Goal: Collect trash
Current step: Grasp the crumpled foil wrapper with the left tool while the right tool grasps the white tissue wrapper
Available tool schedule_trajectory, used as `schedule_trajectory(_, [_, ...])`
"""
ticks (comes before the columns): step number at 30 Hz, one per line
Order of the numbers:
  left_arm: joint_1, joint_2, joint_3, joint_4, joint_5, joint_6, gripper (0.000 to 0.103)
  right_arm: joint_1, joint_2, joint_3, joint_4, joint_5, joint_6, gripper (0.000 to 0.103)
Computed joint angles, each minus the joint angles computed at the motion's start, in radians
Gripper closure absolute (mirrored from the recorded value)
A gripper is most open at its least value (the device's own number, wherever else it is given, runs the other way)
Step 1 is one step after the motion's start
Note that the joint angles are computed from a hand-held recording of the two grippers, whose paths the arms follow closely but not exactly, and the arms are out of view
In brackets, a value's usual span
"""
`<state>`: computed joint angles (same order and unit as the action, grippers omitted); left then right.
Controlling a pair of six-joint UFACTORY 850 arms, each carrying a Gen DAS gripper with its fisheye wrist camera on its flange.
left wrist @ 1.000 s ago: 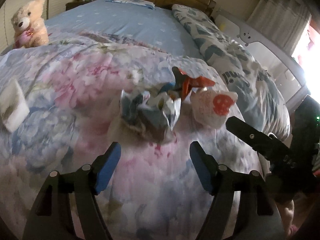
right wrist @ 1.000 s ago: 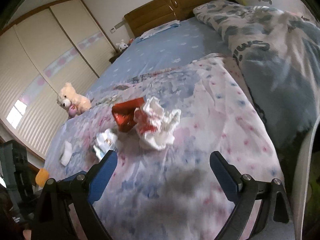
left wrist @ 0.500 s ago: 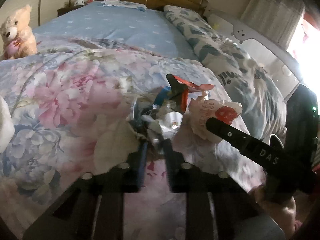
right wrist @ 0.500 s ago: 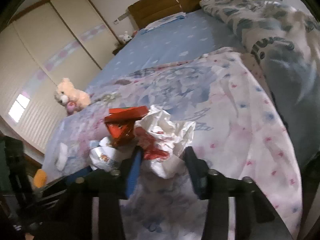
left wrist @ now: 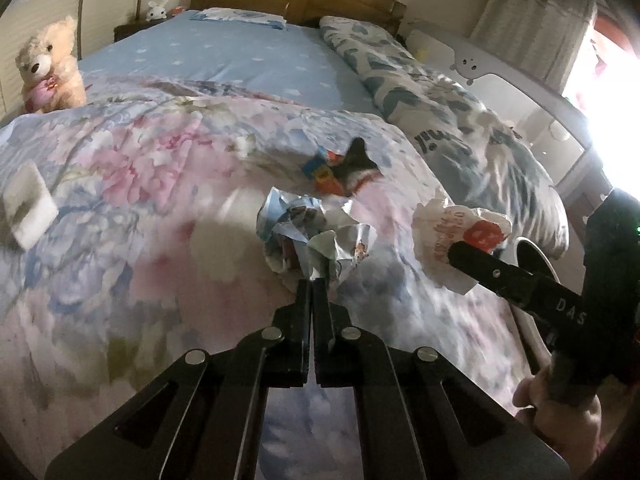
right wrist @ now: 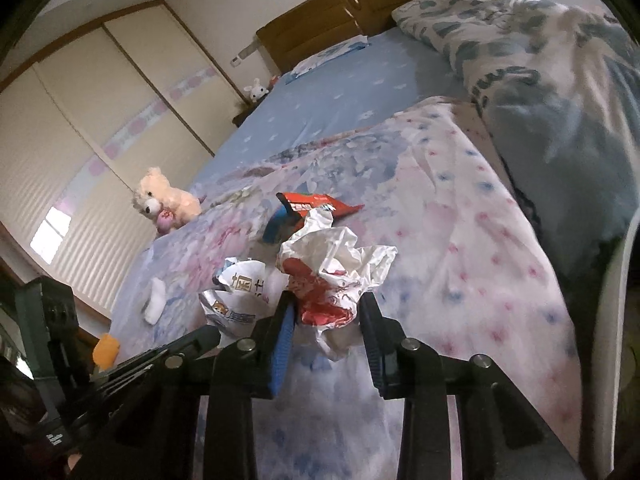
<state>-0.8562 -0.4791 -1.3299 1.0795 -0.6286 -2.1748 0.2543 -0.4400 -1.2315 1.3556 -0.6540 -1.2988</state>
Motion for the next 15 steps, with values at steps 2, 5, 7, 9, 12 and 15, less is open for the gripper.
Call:
schedule_trajectory(2, [-0.014, 0.004, 0.002, 0.006, -0.003, -0.014, 0.103, -0.010, 0.020, 0.025, 0.013, -0.001, -0.016, 0.070])
schedule_trajectory(5, [-0.037, 0.004, -0.002, 0.011, -0.013, -0.023, 0.103, -0.032, 0.059, 0.073, 0.039, -0.002, -0.044, 0.070])
schedule_trajectory(7, [-0.050, 0.003, -0.007, 0.010, -0.018, -0.022, 0.103, -0.047, 0.078, 0.095, 0.048, -0.007, -0.052, 0.070])
schedule_trajectory(9, [-0.061, 0.001, -0.015, 0.010, -0.021, -0.021, 0.103, -0.063, 0.106, 0.126, 0.063, -0.014, -0.072, 0.070])
schedule_trajectory(12, [-0.076, -0.007, -0.035, 0.008, -0.027, -0.007, 0.103, -0.082, 0.141, 0.162, 0.083, -0.018, -0.097, 0.070])
schedule_trajectory(15, [-0.092, -0.021, -0.064, 0.000, -0.037, 0.017, 0.103, -0.102, 0.170, 0.192, 0.098, -0.024, -0.112, 0.070])
